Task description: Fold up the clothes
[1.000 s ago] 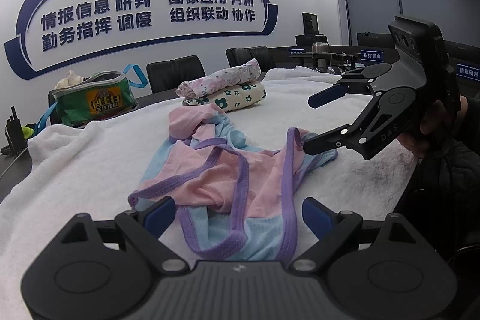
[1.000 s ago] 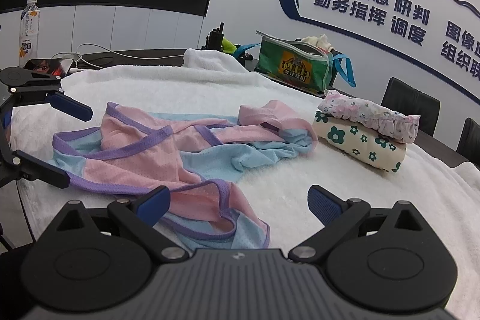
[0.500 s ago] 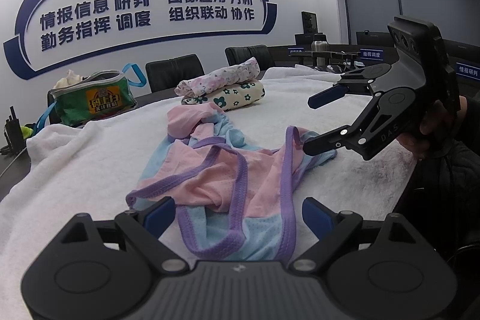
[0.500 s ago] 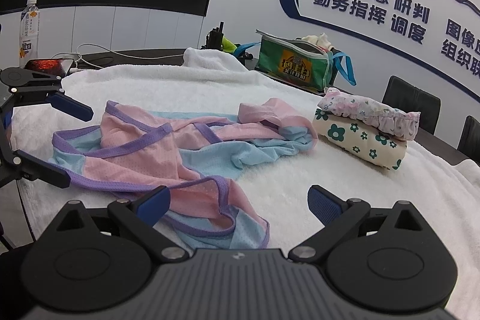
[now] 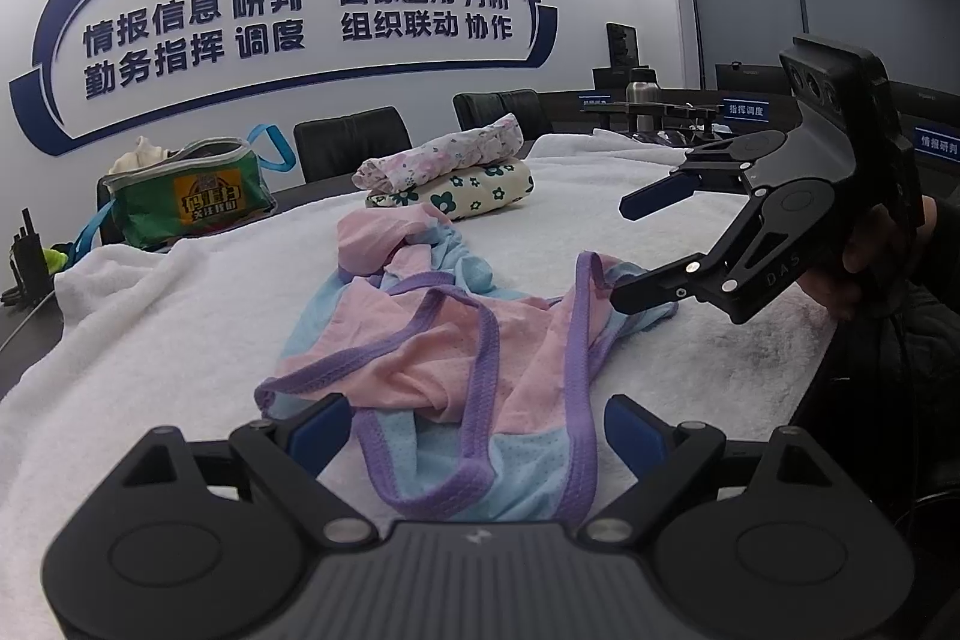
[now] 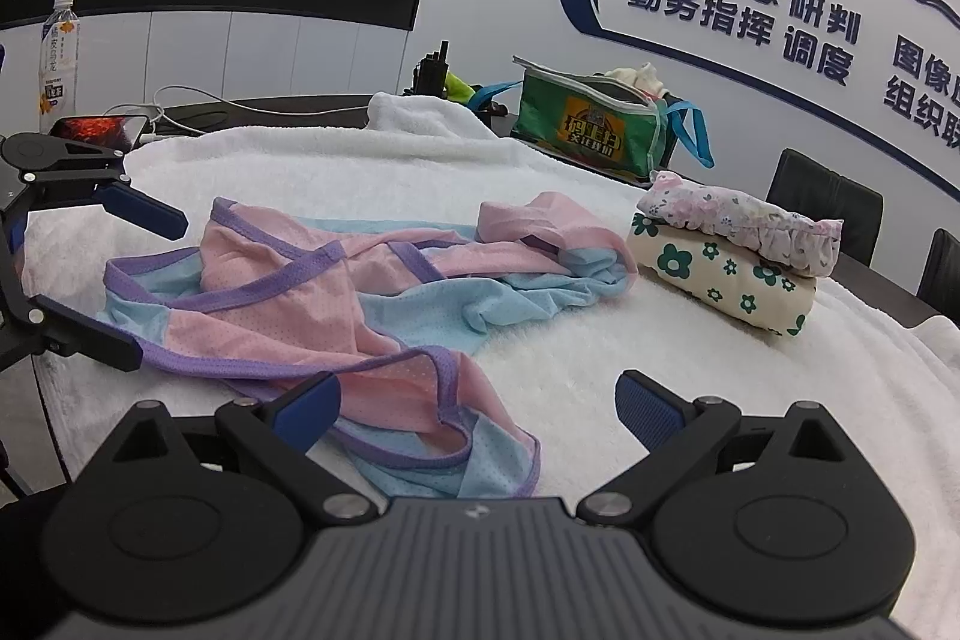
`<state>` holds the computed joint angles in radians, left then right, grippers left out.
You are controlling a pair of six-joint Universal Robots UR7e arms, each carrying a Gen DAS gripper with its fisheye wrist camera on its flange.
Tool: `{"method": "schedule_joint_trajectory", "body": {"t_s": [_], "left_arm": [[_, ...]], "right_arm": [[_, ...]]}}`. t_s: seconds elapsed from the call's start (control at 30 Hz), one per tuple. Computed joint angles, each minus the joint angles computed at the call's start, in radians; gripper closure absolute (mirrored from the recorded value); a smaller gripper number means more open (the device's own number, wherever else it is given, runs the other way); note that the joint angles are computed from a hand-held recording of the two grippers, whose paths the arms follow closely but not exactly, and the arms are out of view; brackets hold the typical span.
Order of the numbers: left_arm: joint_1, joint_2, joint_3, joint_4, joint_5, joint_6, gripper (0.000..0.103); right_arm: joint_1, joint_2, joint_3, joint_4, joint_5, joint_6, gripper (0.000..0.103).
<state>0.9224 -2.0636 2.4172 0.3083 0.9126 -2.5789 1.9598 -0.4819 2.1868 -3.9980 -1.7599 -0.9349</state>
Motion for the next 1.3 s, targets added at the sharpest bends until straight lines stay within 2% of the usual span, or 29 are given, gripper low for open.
{"method": "schedule_joint_trajectory", "body": {"t_s": [0.3,1.3], "left_arm": [[0.04,0.006,-0.024,-0.007,0.016,-0.052,0.02],[0.026,-0.009,-0.024,0.008,0.021,-0.084,0.02]], "right_arm": [[-0.001,-0.003,0.004,-0.003,0.005,0.003,0.003],[-0.003,-0.004,0.007,-0.008,0.01,0.002,0.003]]}}
